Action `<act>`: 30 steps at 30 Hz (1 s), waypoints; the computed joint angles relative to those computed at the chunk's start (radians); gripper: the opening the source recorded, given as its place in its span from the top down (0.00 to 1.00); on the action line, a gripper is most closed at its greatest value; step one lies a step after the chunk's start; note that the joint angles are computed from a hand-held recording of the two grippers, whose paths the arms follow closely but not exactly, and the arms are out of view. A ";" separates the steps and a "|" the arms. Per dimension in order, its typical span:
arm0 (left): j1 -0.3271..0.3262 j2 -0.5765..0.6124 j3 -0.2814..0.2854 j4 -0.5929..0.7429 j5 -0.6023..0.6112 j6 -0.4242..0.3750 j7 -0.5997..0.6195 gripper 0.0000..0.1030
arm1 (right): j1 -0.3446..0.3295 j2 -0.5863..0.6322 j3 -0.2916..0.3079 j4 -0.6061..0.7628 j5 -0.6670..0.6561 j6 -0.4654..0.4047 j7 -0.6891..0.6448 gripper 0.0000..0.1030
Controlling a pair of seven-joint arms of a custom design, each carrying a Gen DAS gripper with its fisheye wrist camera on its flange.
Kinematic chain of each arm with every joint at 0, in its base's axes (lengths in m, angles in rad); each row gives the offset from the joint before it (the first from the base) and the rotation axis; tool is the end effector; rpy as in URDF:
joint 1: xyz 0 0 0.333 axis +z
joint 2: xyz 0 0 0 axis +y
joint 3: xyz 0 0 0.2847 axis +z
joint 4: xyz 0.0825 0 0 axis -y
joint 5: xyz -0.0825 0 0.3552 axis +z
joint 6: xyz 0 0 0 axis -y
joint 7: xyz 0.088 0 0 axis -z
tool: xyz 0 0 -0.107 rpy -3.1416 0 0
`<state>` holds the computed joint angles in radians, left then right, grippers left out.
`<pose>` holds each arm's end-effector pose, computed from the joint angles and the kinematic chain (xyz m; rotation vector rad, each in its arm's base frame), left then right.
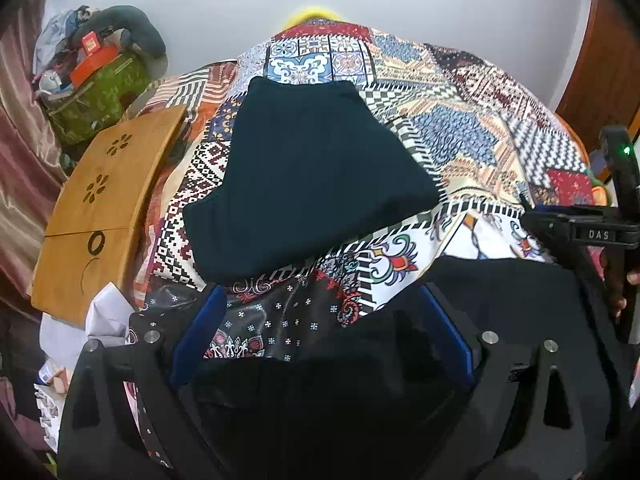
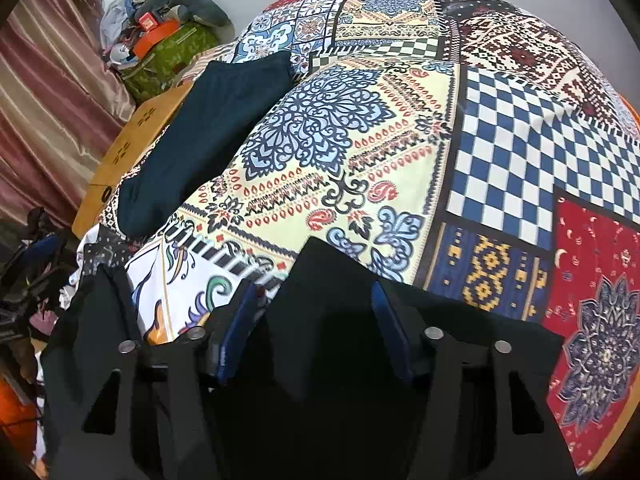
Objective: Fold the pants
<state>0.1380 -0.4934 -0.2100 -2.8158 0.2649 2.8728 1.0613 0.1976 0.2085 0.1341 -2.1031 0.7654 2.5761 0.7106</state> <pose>0.3824 -0.0386 0.3887 -2.0448 1.6756 -0.4705 0.5406 0.1720 0.3326 -2.2667 1.2240 0.0594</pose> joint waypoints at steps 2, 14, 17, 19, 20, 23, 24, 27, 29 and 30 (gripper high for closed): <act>0.000 0.008 -0.005 0.004 0.003 -0.005 -0.003 0.07 | -0.001 0.012 0.003 0.009 0.005 0.008 -0.004 0.61; -0.075 -0.058 -0.030 0.011 -0.001 -0.087 -0.009 0.07 | -0.044 -0.101 -0.024 -0.048 0.115 -0.010 0.013 0.92; -0.087 -0.057 -0.074 0.035 0.035 -0.126 -0.028 0.07 | -0.050 -0.226 -0.070 -0.121 0.185 -0.018 -0.053 0.92; -0.120 -0.052 -0.081 0.051 0.041 -0.144 -0.027 0.07 | -0.046 -0.333 -0.112 -0.189 0.212 0.005 -0.104 0.92; -0.143 -0.047 -0.080 0.060 0.037 -0.151 -0.024 0.07 | -0.043 -0.369 -0.134 -0.208 0.216 0.009 -0.117 0.92; -0.219 -0.021 -0.074 0.096 0.003 -0.178 -0.008 0.07 | -0.041 -0.468 -0.197 -0.255 0.215 0.026 -0.129 0.92; -0.239 -0.011 -0.075 0.109 -0.004 -0.187 -0.003 0.07 | -0.045 -0.508 -0.220 -0.277 0.218 0.041 -0.138 0.92; -0.323 0.033 -0.069 0.150 -0.049 -0.198 0.036 0.06 | -0.035 -0.570 -0.273 -0.307 0.242 0.069 -0.152 0.92; -0.375 0.083 -0.067 0.187 -0.091 -0.211 0.066 0.06 | -0.031 -0.614 -0.312 -0.330 0.271 0.062 -0.167 0.92; -0.376 0.106 -0.085 0.209 -0.085 -0.229 0.051 0.06 | -0.036 -0.638 -0.332 -0.345 0.269 0.045 -0.175 0.92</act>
<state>-0.2377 -0.3879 -0.2955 -2.6067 0.1801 2.6436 1.1123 0.1616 -0.4297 -0.1982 -2.4479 1.0346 2.6214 0.5355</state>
